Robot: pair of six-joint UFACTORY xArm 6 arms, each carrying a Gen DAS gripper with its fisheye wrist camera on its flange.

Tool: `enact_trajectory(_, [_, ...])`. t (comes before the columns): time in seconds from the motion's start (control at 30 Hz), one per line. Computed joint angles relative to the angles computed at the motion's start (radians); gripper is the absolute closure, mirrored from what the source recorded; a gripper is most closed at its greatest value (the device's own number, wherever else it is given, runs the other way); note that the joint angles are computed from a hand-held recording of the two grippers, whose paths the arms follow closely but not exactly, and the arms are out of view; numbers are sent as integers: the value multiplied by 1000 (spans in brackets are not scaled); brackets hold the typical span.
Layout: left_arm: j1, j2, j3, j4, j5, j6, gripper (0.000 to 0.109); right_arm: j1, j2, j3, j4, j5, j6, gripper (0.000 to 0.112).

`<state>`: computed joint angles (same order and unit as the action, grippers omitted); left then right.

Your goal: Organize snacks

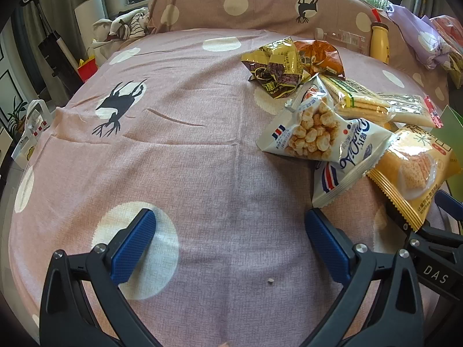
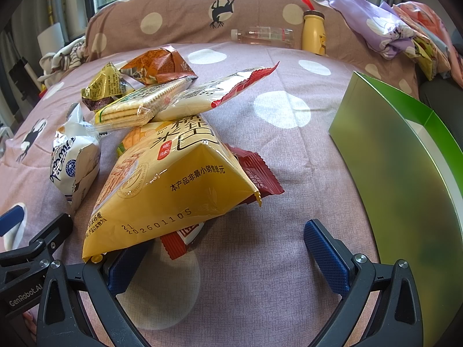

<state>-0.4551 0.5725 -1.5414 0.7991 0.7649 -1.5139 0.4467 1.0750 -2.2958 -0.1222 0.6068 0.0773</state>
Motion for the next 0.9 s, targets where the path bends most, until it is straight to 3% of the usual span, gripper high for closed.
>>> enact_trajectory(0.57, [3, -6, 12, 4, -13, -8, 6, -1, -1, 1, 1, -1, -1, 10])
enact_trajectory(0.9, [1, -31, 28, -71, -8, 72, 6, 0, 0, 0, 2, 1, -2, 10])
